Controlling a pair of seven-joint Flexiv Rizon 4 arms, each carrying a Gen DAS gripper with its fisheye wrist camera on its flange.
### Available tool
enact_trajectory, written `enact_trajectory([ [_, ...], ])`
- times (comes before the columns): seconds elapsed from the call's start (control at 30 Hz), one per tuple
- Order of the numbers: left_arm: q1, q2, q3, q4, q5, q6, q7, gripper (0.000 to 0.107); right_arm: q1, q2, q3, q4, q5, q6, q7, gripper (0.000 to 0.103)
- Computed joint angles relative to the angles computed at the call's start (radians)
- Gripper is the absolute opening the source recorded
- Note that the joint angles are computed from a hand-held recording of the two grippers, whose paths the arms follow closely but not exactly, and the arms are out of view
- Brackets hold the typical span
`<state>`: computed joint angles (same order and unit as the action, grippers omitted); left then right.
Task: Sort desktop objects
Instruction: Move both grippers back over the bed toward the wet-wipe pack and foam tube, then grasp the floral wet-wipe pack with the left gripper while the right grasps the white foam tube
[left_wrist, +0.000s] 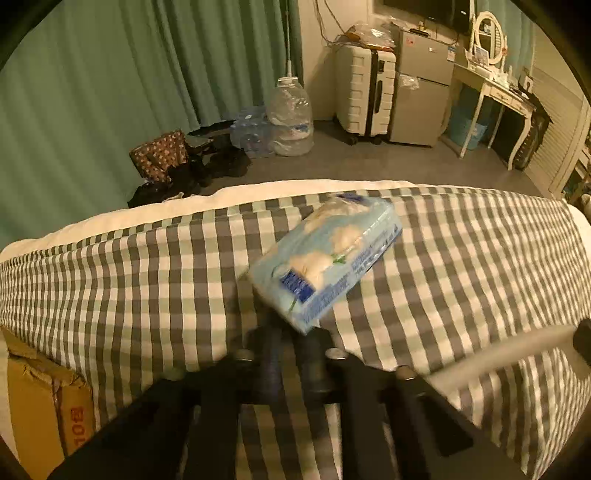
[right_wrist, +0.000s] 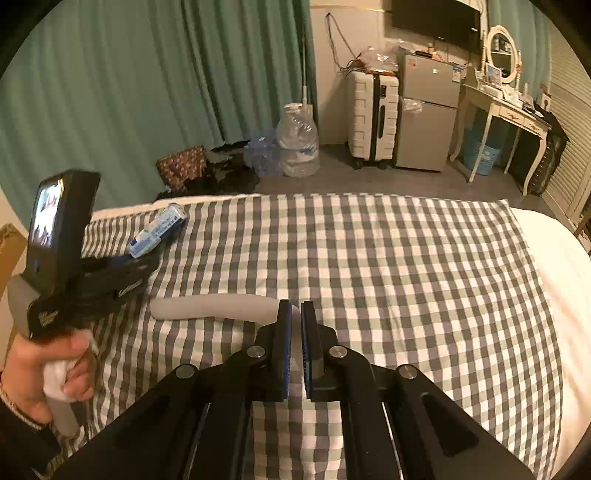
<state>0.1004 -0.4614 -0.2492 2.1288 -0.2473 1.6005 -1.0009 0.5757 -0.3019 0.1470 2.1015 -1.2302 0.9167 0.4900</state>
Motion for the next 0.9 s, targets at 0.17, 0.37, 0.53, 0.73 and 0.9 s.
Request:
enact_trajectory([
  [0.17, 0.064, 0.045, -0.058, 0.068, -0.002, 0.031, 0.010, 0.002, -0.003, 0.019, 0.004, 0.006, -0.011, -0.003, 0.003, 0.005],
  [0.37, 0.193, 0.113, -0.189, 0.175, 0.005, 0.082, 0.019, 0.002, -0.021, 0.045, 0.003, 0.020, -0.051, 0.003, 0.035, 0.005],
  [0.53, 0.314, 0.095, -0.322, 0.174, 0.079, 0.107, 0.024, 0.035, -0.036, 0.081, 0.012, 0.041, -0.106, -0.010, 0.089, 0.005],
  [0.73, 0.231, 0.028, -0.249, 0.087, 0.124, 0.137, -0.068, 0.085, -0.054, 0.128, 0.031, 0.064, -0.146, -0.077, 0.137, 0.005],
  [0.9, 0.105, -0.033, -0.143, -0.017, 0.074, 0.067, -0.149, 0.091, -0.085, 0.160, 0.039, 0.094, -0.150, -0.109, 0.164, 0.005],
])
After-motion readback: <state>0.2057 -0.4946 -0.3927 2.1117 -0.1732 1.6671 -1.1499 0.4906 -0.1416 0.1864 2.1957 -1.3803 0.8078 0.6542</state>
